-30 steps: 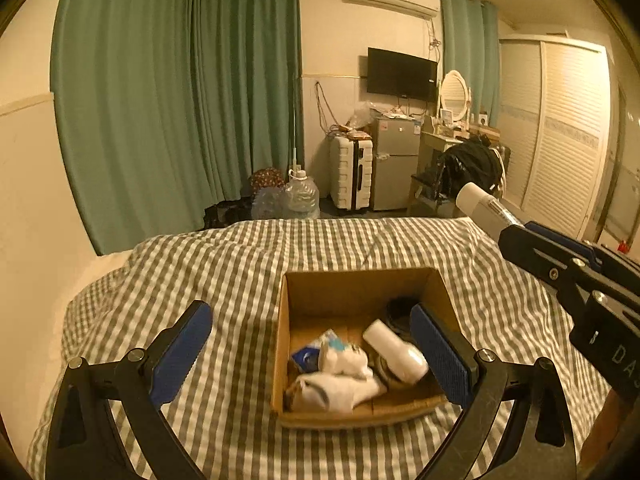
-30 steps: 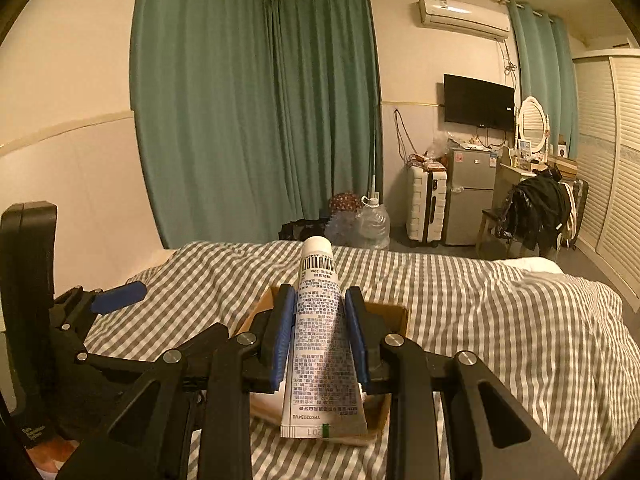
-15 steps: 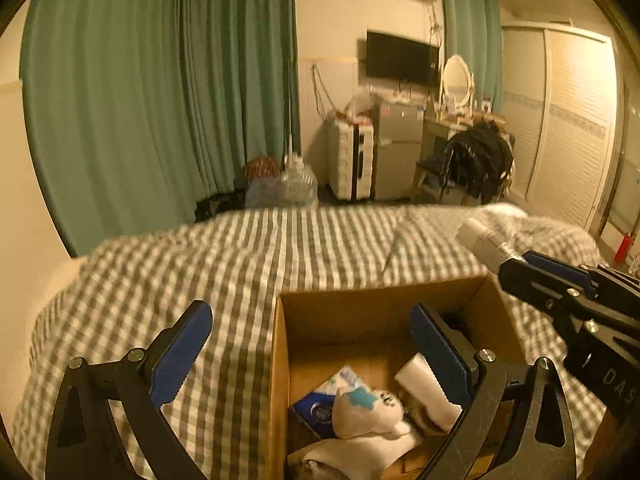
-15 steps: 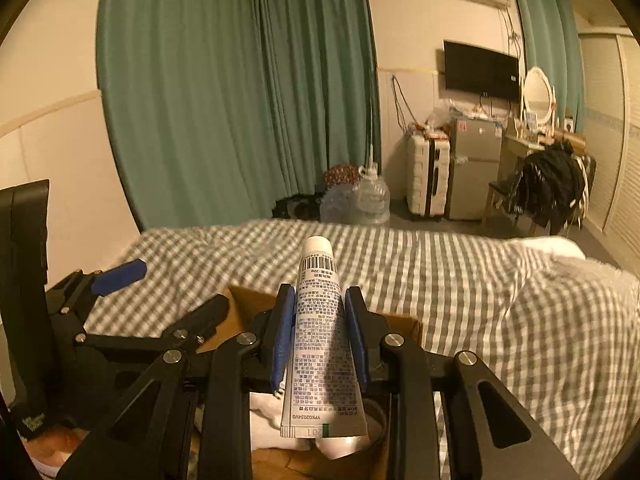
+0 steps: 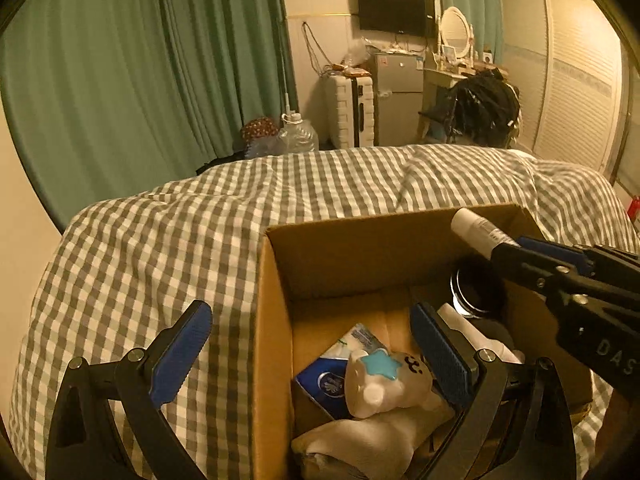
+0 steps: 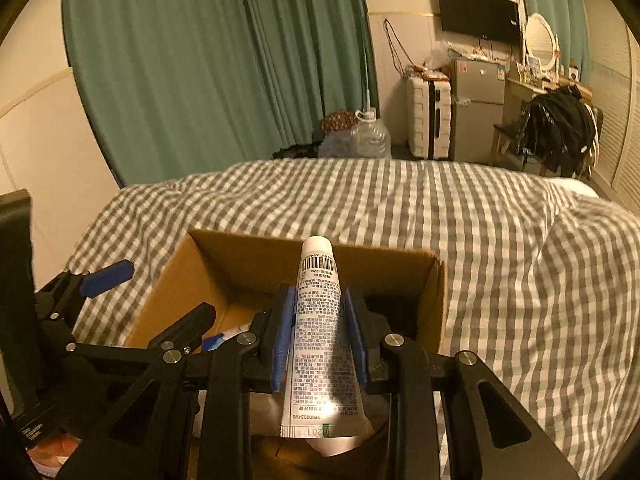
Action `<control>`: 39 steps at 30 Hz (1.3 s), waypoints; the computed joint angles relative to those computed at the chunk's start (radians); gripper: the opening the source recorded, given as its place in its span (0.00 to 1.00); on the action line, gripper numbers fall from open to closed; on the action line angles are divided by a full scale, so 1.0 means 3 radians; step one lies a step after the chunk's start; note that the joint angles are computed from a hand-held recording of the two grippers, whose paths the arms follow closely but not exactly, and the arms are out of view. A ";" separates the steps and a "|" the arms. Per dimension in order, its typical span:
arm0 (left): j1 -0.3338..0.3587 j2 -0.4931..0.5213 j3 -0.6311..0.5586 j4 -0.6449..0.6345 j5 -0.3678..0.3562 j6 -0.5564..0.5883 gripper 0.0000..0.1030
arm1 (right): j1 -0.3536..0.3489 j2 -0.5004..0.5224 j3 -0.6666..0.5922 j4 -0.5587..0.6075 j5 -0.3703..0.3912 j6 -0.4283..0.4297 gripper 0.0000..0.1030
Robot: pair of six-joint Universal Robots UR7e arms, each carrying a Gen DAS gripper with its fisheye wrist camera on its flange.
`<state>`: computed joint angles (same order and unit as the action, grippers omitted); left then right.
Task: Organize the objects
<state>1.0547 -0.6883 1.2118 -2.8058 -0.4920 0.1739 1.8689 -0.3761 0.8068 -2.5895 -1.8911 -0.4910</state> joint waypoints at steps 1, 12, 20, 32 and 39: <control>-0.0001 -0.0004 0.0010 0.0011 -0.0008 -0.0012 0.99 | -0.0009 0.0006 0.0006 0.0005 -0.0004 0.0007 0.25; 0.0004 0.0022 -0.0044 0.0018 -0.0052 0.0021 0.99 | -0.0027 -0.0046 0.0128 -0.0102 0.0038 -0.0002 0.40; -0.0026 -0.0044 0.0038 -0.0007 -0.0093 -0.0126 0.99 | -0.0002 -0.0084 0.0189 -0.0330 -0.0026 0.0017 0.53; -0.0447 -0.0457 0.0610 -0.0570 0.0101 -0.0046 0.99 | 0.0181 -0.0722 0.1032 -0.1073 -0.0151 -0.0020 0.73; -0.0807 -0.0679 0.0895 -0.1310 0.0260 0.0443 0.99 | 0.0356 -0.1206 0.1573 -0.1569 -0.0099 -0.0064 0.85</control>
<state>0.8127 -0.8919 1.4801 -3.1987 -0.4139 0.3070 1.9756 -0.7379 1.2789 -3.0602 -1.9209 -0.5102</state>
